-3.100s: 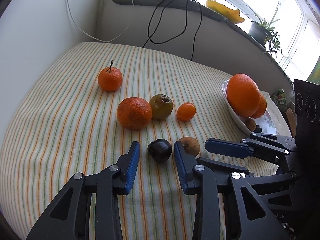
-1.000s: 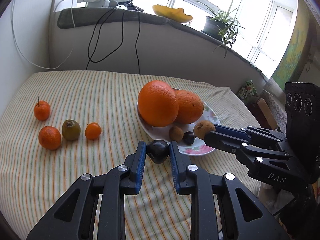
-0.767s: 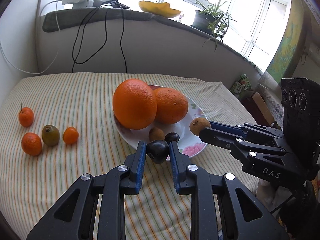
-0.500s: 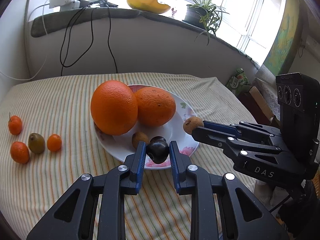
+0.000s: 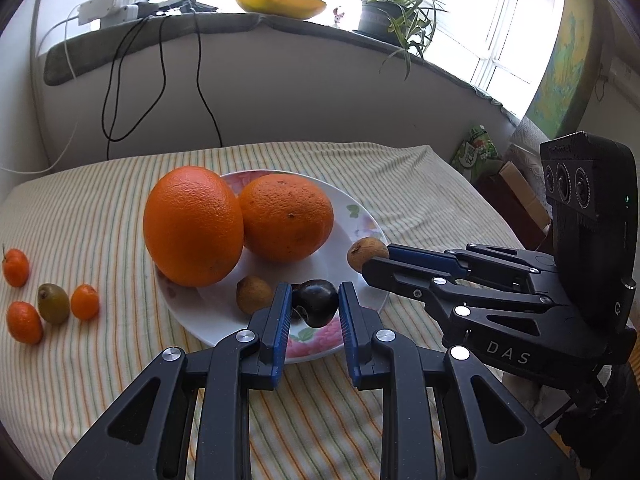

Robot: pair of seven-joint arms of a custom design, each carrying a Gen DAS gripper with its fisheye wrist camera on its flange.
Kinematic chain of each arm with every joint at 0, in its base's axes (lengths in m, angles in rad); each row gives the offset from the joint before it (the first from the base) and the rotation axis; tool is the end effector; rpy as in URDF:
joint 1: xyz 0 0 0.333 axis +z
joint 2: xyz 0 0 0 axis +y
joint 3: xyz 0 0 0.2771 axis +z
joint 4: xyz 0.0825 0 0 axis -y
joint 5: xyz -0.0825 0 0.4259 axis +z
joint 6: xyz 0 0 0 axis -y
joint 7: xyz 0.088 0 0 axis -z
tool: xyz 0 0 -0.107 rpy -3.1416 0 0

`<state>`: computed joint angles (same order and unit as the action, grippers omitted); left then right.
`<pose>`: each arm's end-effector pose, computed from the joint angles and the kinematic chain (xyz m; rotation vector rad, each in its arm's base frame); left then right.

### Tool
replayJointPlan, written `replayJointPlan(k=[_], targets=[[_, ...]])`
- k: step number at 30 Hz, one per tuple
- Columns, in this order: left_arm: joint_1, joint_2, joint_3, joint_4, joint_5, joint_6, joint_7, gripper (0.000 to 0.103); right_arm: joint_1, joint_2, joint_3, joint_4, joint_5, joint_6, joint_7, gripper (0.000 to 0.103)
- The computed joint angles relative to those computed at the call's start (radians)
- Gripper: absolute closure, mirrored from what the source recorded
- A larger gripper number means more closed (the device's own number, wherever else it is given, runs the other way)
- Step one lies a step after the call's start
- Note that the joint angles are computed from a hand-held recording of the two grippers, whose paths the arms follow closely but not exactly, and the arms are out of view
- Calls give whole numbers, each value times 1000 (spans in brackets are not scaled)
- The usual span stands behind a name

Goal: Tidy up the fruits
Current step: 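Carry the plum in the left gripper and kiwi in the right gripper to the plate, then open the left gripper to drop the plum while the right gripper releases the kiwi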

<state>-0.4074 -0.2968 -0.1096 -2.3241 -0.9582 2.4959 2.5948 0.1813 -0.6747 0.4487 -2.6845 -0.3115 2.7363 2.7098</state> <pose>0.4733 -0.2649 0.4496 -0.9549 2.6983 -1.2512 0.3675 0.2706 0.4412 -1.4826 1.9166 -0.5628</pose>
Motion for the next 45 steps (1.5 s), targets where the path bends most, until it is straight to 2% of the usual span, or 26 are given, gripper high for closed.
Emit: replayJointPlan(k=[12, 16, 17, 19, 23, 33, 37, 40, 42, 43, 45], targets=[[-2, 5, -8, 4, 13, 18, -11, 79, -2, 23, -1, 17, -12, -6, 4, 80], [-7, -1, -5, -2, 7, 29, -8, 61, -8, 20, 6, 22, -23, -23, 21, 79], [-8, -2, -4, -3, 5, 29, -8, 60, -7, 18, 6, 22, -25, -27, 25, 79], [-8, -2, -1, -3, 4, 29, -7, 60, -7, 13, 8, 21, -30, -34, 35, 78], [-7, -4, 1, -8, 6, 28, -7, 60, -7, 2, 12, 20, -42, -42, 52, 66], [-3, -27, 18, -23, -12, 25, 17, 60, -9, 7, 15, 47, -65, -51, 64, 65], [4, -37, 30, -31, -20, 28, 26, 60, -16, 13, 28, 67, -88, -52, 74, 51], [14, -43, 42, -38, -25, 28, 33, 60, -17, 27, 32, 88, -101, -49, 75, 51], [22, -46, 49, -41, -26, 31, 38, 60, -19, 39, 34, 103, -113, -42, 73, 46], [26, -47, 52, -44, -27, 36, 40, 60, -25, 46, 41, 113, -123, -38, 76, 40], [36, -52, 60, -50, -26, 44, 46, 60, -33, 63, 50, 133, -141, -30, 81, 38]])
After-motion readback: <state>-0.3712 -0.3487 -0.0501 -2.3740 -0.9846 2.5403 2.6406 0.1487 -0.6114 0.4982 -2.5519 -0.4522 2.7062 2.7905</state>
